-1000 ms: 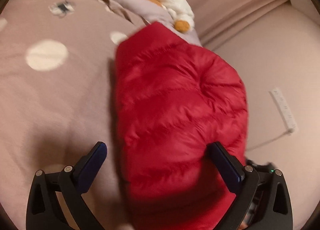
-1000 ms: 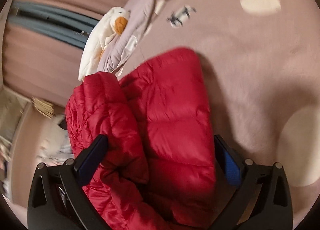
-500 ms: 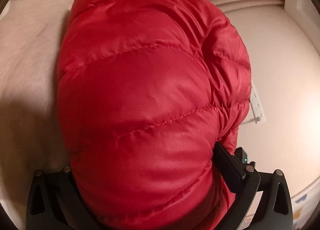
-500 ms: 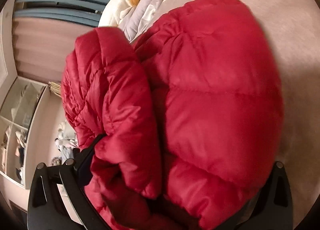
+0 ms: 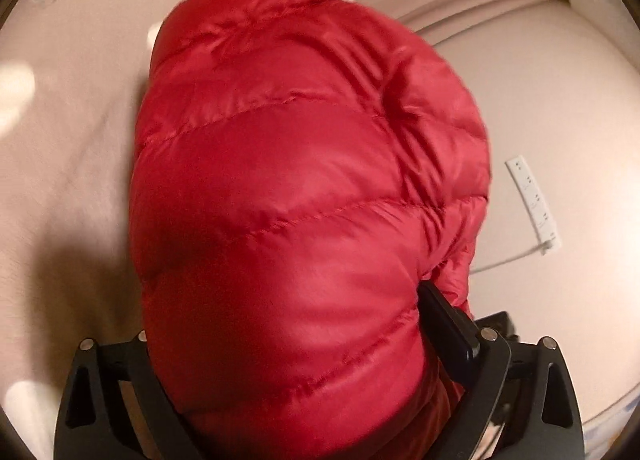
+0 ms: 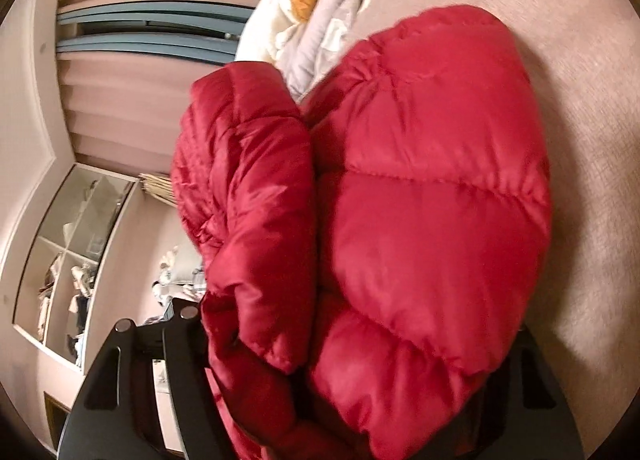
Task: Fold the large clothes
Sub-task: 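Lift the jacket bundle with both tools and roll it over, then hold the lifted jacket bundle up in both tools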
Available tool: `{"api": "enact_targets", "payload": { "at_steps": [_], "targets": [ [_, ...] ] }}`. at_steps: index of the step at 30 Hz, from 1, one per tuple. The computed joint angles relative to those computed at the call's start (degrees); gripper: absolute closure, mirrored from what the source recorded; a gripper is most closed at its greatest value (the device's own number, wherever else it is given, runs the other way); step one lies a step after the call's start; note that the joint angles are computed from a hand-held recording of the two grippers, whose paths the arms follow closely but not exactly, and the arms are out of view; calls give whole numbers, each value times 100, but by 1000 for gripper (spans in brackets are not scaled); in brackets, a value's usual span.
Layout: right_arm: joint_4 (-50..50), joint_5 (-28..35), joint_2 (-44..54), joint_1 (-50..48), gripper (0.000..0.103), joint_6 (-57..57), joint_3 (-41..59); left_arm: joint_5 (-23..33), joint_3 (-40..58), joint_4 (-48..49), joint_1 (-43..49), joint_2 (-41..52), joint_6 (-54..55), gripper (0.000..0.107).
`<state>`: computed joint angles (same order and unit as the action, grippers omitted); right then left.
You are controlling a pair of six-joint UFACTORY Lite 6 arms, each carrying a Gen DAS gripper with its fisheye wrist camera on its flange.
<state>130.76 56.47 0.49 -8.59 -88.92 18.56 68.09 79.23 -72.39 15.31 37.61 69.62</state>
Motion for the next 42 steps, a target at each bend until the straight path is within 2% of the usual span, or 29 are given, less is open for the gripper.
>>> {"api": "enact_targets", "payload": {
  "at_steps": [5, 9, 15, 19, 20, 23, 27, 32, 37, 42],
  "targets": [
    [-66, -31, -772, 153, 34, -29, -50, 304, -764, -95, 356, -1218, 234, 11],
    [-104, 755, -1403, -14, 34, -170, -372, 534, -1350, -286, 794, -2430, 626, 11],
    [-372, 2087, -1189, -261, 32, -473, -551, 769, -1986, -171, 1297, -3774, 896, 11],
    [-277, 1501, -2308, -151, 31, -260, -968, 825, -2224, -239, 1363, -3924, 960, 11],
    [-272, 1359, -2381, -105, 31, -233, -912, 660, -2047, -353, 1173, -3638, 1021, 11],
    [-318, 1222, -2663, -30, 30, -210, -990, 931, -1903, -230, 1510, -3403, 1248, 11],
    [-113, 1062, -2216, 240, 29, -331, -582, 905, -1609, -204, 1593, -2965, 1346, 11],
    [-102, 1071, -1828, 236, 27, -275, -267, 817, -1670, -111, 1502, -3260, 1016, 11],
    [20, 838, -1953, 408, 26, -149, -222, 795, -1625, -29, 1505, -3377, 863, 11],
    [104, 882, -1755, 570, 24, -215, -59, 665, -1590, -25, 1410, -3495, 653, 11]
  ]
}}
